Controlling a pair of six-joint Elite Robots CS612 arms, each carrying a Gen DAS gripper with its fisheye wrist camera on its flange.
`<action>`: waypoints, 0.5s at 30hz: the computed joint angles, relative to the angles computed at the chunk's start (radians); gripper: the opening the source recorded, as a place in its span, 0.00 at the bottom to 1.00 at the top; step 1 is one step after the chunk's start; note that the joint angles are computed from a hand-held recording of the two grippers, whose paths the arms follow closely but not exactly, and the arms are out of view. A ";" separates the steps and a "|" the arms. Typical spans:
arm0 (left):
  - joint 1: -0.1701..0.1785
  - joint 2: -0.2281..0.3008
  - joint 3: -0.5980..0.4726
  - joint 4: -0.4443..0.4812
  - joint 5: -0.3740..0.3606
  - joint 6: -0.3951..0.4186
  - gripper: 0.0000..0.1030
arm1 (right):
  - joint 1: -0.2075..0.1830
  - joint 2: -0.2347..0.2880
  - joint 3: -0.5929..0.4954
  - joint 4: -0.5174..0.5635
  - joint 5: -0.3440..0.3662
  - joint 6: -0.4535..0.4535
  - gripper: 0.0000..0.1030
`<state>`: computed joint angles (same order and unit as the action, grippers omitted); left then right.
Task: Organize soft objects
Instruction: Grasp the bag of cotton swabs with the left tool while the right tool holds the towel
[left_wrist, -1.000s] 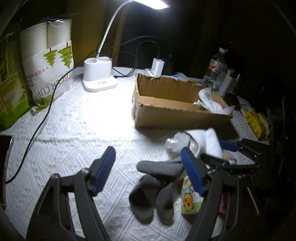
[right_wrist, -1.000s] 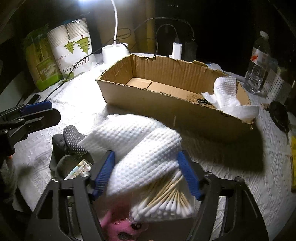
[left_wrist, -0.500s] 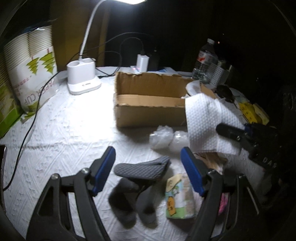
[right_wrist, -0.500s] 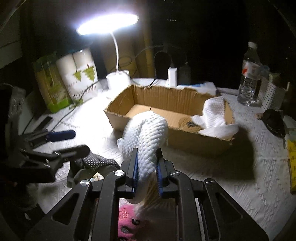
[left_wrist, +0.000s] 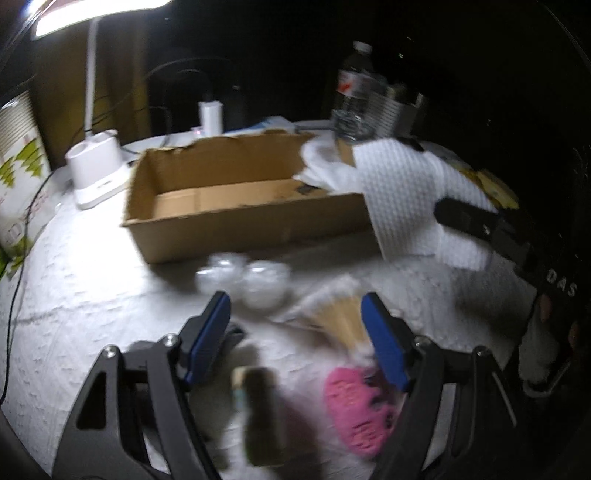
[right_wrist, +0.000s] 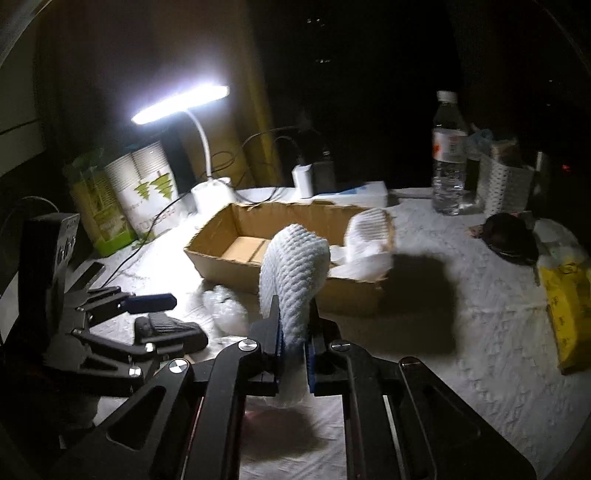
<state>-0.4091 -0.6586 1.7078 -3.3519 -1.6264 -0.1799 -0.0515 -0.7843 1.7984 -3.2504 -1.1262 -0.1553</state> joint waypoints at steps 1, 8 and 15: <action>-0.005 0.002 -0.005 0.008 -0.004 0.006 0.72 | -0.006 0.001 0.002 -0.001 -0.003 0.006 0.10; -0.027 0.023 -0.055 0.111 -0.044 0.001 0.72 | -0.043 0.007 0.020 -0.009 0.014 0.021 0.10; -0.047 0.042 -0.098 0.189 0.027 -0.041 0.79 | -0.068 0.018 0.024 0.004 0.033 0.017 0.10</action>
<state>-0.4558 -0.6162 1.6094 -3.1627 -1.5993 -0.2213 -0.1192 -0.7662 1.8226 -3.2459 -1.0932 -0.1379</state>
